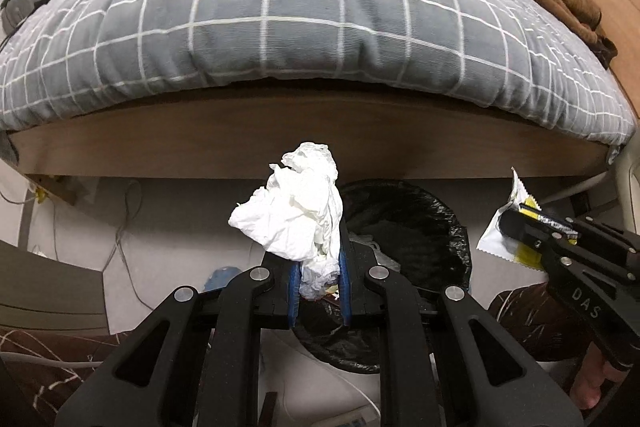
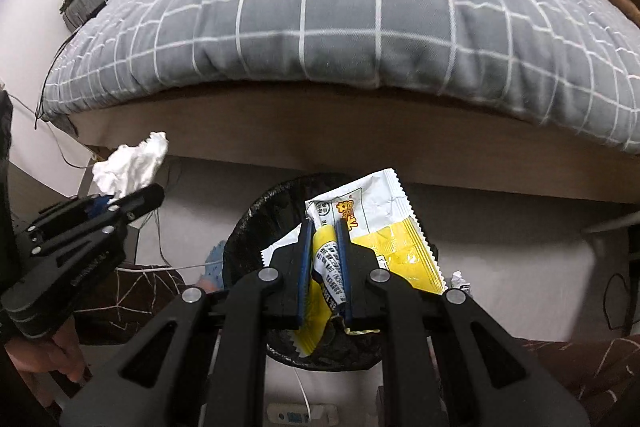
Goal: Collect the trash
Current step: 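Carry the tissue and wrapper with both tools down to the floor bin, then open the right tool over the bin while the left tool drops the tissue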
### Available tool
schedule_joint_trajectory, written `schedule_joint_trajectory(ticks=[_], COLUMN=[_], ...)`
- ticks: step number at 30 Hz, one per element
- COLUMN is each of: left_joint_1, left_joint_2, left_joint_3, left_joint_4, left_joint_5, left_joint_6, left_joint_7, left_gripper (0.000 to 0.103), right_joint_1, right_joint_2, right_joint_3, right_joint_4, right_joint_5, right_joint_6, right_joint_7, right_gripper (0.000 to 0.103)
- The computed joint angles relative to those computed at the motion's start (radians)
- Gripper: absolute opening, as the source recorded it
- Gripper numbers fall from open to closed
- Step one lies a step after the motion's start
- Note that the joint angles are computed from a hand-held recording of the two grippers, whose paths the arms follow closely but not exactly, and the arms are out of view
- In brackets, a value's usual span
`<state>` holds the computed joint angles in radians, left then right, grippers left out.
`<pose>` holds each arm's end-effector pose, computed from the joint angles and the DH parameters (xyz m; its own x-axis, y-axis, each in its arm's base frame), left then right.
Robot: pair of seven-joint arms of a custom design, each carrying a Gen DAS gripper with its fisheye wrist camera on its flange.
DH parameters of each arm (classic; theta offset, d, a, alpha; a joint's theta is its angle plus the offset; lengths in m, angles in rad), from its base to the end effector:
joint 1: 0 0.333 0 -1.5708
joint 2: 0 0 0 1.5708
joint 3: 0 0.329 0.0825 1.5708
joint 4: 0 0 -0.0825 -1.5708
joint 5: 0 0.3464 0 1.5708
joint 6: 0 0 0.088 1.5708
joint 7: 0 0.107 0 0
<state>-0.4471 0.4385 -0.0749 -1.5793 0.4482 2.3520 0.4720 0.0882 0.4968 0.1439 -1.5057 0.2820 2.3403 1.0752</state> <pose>0.5976 -0.3269 0.4500 0.3002 -0.9504 0.0810 -0.8408 -0.3038 -0.4480 0.6814 0.1454 0.4447 0.5315 -0.8356 -0.1390 -0.7982 -0.4392 -0.4122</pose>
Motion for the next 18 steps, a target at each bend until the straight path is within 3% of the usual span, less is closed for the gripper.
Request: schedule_joint_trajectory(ticks=[9,12,17,18], left_joint_1=[0.025,0.038,0.042,0.042], left_joint_2=[-0.068,-0.079,-0.068,-0.065], left_joint_3=[0.000,-0.006,-0.013,-0.014], left_joint_4=[-0.111,-0.134,-0.128,-0.124], left_joint_5=[0.013,0.008,0.005,0.003], left_joint_6=[0.036,0.046,0.042,0.040], left_joint_7=[-0.054,-0.061,-0.052,-0.050], left_gripper=[0.015,0.015,0.015,0.015], right_joint_1=[0.033,0.040,0.036,0.035], right_joint_2=[0.024,0.026,0.032,0.031], right_joint_3=[0.000,0.003,0.010,0.011], right_joint_4=[0.007,-0.006,-0.011,-0.015], right_joint_5=[-0.043,-0.048,-0.042,-0.041], right_joint_6=[-0.017,0.000,-0.002,0.005], right_joint_7=[0.015,0.023,0.030,0.026], right_gripper=[0.016,0.027,0.034,0.040])
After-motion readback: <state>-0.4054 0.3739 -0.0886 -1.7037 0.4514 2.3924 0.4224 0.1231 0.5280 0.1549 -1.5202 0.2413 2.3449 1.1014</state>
